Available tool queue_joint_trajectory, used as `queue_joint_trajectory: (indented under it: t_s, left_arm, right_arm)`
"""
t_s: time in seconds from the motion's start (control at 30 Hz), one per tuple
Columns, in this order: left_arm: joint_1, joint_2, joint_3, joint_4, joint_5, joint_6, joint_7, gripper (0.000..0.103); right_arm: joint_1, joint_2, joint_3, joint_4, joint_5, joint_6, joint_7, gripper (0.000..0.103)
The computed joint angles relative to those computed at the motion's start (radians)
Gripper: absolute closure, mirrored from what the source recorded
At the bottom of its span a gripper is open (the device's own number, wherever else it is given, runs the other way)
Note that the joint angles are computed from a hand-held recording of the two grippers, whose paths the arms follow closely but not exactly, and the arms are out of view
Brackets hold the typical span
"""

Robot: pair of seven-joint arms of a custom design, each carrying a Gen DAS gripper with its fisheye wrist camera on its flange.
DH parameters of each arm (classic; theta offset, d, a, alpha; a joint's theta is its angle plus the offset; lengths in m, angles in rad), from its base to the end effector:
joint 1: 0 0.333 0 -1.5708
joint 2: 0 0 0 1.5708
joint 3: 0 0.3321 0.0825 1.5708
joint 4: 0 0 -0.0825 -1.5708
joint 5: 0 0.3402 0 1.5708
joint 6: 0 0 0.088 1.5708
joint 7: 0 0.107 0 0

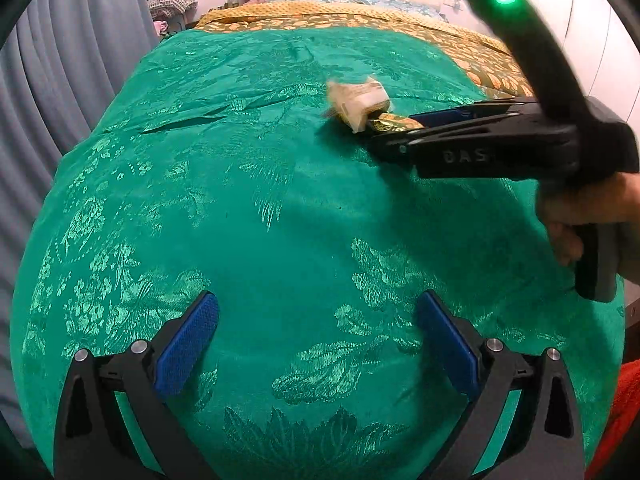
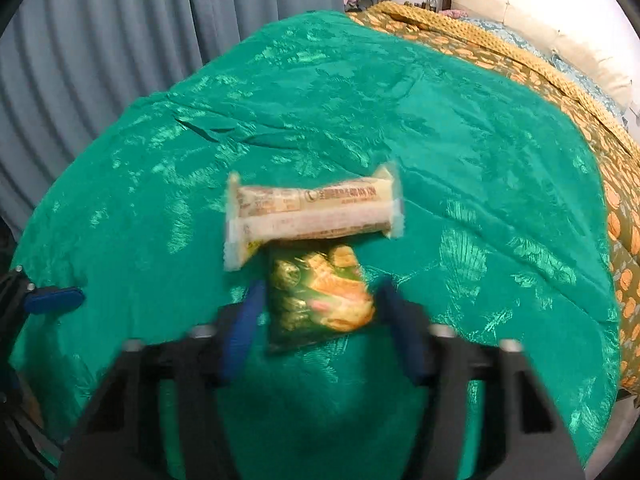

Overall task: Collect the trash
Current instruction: 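Grasp the green cracker bag with the right tool while the left tool grasps the cream bar wrapper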

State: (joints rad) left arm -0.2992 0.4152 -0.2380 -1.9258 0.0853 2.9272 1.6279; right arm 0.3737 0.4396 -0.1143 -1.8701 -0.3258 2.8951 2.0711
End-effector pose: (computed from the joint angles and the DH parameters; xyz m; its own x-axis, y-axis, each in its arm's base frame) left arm 0.5587 -0.3179 0.3923 -0.5839 -0.8118 0.0010 -0.6698 0.4810 -0.5657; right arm 0.6238 0.1952 0.3881 0.0748 -0.9972 0.0078 -0.8152 -0.0656 -0.5754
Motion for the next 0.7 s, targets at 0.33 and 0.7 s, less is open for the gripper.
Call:
queue_joint_trajectory:
  t_s: [0.33, 0.7]
  left_arm:
    - [-0.009, 0.006, 0.009, 0.011, 0.007, -0.005, -0.006, 0.006]
    - [-0.001, -0.007, 0.003, -0.008, 0.007, 0.006, -0.016, 0.006]
  right_arm:
    - [0.131, -0.327, -0.105, -0.411, -0.348, 0.001, 0.371, 0.053]
    - [0.068, -0.344, -0.038, -0.458, -0.896, 0.003, 1.03, 0.034]
